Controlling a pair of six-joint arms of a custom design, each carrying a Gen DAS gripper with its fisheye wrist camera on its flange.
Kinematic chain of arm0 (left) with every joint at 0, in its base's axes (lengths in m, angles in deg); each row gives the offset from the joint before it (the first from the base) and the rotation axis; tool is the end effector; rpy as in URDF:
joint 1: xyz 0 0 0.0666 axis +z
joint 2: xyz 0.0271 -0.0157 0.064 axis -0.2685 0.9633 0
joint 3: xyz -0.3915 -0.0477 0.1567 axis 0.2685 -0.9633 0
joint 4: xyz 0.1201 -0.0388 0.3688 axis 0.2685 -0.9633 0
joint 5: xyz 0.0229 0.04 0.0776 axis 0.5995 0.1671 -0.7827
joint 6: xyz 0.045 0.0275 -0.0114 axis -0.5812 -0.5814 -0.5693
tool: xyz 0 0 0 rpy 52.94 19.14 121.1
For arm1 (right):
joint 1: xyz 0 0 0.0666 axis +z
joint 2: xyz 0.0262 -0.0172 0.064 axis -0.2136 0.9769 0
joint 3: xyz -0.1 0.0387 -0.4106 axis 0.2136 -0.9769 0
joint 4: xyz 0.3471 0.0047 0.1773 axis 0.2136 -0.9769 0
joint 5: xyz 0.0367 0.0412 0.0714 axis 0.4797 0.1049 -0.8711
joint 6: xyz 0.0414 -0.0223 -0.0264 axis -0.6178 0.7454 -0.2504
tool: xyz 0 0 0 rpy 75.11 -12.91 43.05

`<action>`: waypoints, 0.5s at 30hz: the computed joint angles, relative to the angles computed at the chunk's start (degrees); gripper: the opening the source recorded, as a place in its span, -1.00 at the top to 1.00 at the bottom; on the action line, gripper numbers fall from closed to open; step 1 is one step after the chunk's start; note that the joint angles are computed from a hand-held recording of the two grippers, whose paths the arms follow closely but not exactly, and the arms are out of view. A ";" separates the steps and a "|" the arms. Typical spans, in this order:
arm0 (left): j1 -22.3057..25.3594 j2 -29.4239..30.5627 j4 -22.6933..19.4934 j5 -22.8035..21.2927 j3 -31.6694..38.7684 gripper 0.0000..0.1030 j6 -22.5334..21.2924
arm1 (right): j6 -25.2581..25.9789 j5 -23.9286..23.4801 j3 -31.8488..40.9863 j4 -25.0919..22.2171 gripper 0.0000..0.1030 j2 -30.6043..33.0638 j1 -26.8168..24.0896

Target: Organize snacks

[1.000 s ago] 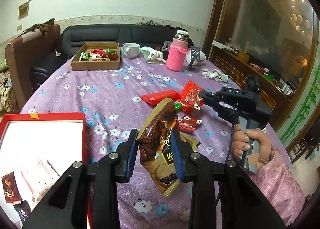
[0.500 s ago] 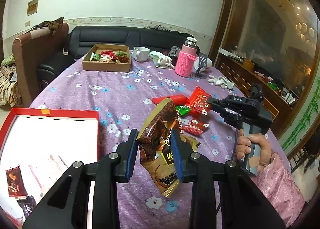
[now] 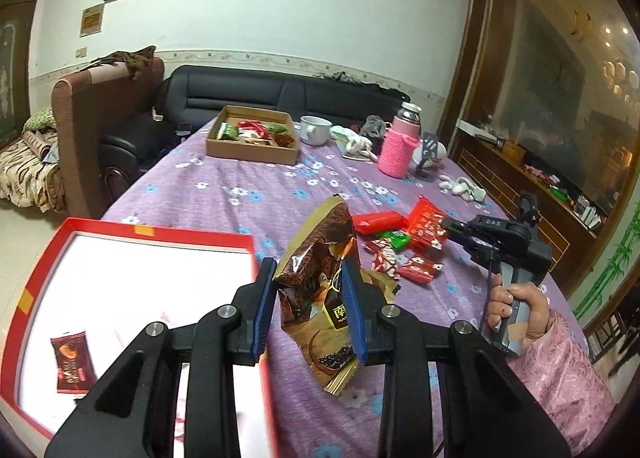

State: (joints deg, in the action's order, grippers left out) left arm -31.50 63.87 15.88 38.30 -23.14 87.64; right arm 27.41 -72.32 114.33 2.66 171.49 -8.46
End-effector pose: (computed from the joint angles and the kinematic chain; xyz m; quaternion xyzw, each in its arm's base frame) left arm 0.4358 -0.1341 0.4051 0.1555 0.8584 -0.1886 0.4509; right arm 0.4797 0.0401 0.3140 0.2731 0.7950 0.3269 0.4319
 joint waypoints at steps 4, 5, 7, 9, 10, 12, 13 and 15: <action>2.93 -0.73 0.33 0.91 -0.75 0.42 0.23 | -0.53 0.64 -0.62 0.52 0.64 -0.52 0.54; 3.69 -0.82 0.51 0.79 -0.92 0.42 0.38 | -1.11 0.58 -1.01 1.11 0.64 -0.68 0.70; 5.09 -0.92 0.66 0.63 -1.10 0.42 0.51 | -1.55 0.75 -1.27 1.53 0.64 -0.98 1.28; 6.86 -1.00 0.64 0.36 -1.22 0.42 0.77 | -2.02 0.99 -1.68 2.89 0.64 -1.36 2.31; 7.66 -1.05 0.68 0.08 -1.29 0.42 0.99 | -2.21 0.98 -1.74 3.35 0.64 -1.42 2.73; 9.47 -0.86 0.94 -0.65 -1.32 0.42 1.46 | -3.07 0.29 -1.56 4.75 0.64 -1.25 4.19; 10.00 -0.85 1.00 -0.85 -1.42 0.42 1.67 | -3.42 -0.18 -1.03 5.29 0.64 -0.81 5.38; 11.46 -0.72 1.14 -1.06 -1.64 0.42 2.34 | -3.28 -0.94 0.25 5.00 0.65 -0.08 7.05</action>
